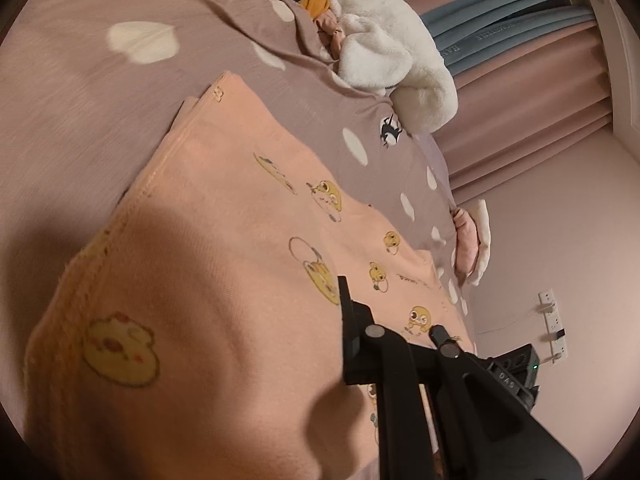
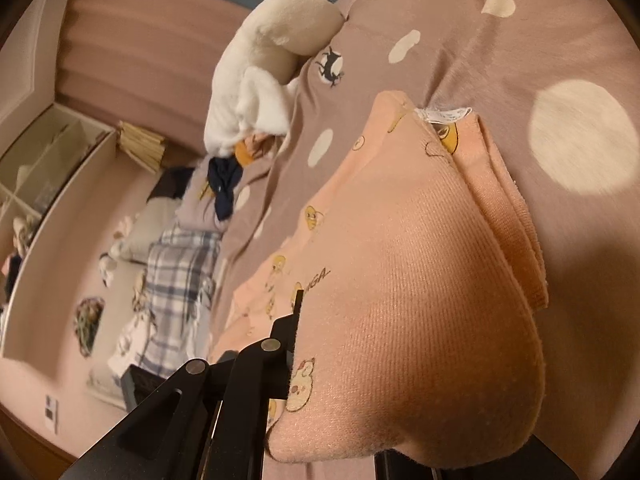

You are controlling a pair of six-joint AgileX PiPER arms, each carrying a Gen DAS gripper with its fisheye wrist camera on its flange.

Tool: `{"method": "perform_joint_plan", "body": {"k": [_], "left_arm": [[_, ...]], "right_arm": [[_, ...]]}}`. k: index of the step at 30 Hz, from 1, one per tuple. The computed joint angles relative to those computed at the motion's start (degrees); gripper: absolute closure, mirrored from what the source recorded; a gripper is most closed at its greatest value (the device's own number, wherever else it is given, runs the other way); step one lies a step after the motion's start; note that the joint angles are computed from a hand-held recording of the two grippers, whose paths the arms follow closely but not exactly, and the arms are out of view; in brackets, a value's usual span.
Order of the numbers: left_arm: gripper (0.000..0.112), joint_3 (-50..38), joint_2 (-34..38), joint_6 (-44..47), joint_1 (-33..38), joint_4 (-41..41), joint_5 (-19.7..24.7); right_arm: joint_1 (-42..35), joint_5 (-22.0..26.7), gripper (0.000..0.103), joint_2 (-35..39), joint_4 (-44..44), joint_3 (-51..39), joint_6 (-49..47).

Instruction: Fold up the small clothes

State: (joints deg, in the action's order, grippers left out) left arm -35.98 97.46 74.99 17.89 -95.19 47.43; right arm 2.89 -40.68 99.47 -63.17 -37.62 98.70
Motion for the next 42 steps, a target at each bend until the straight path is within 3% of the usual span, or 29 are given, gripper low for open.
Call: {"method": "perform_joint_plan", "body": {"k": [5,8,10,12,19,23,28,35,42], "left_arm": [[0.098,4.6,-1.1,3.5,3.3,1.6,2.1],[0.097,6.8,0.0,7.4,4.5,-0.5,2.1],[0.097,7.6,1.1,8.6,6.4,-0.9,4.4],[0.094,8.1,0.8,8.2,8.1,0.0,5.6],[0.092,11.2,-5.6,9.4,9.3,3.1,0.7],[0.092,12.3,-7.3,10.1,10.4,4.2,-0.9],[0.094,14.6,-11.9,11.6,11.2,4.8,-5.2],[0.096,15.5,-10.4,13.0,21.1,10.0,-0.2],[0.097,15.8,-13.8,10.4,23.5,13.8,-1.1]], "right_arm": [[1.4,2.3,0.096,-4.6,-0.3,4.6,-0.8],[4.6,9.1,0.096,-6.2,-2.2,4.8,1.8],[5.7,12.0,0.096,-7.0,-3.4,5.0,3.4],[5.1,12.1,0.096,-7.6,-4.0,6.0,4.3],[0.1,11.9,0.096,-14.9,-4.8,15.0,5.9],[0.6,16.6,0.096,-20.3,-5.1,18.4,7.3],[-0.8,16.4,0.096,-21.5,-5.5,19.8,7.3],[1.6,20.0,0.096,-23.8,-4.0,20.6,7.8],[2.2,21.8,0.096,-25.4,-3.7,21.6,8.8]]}}
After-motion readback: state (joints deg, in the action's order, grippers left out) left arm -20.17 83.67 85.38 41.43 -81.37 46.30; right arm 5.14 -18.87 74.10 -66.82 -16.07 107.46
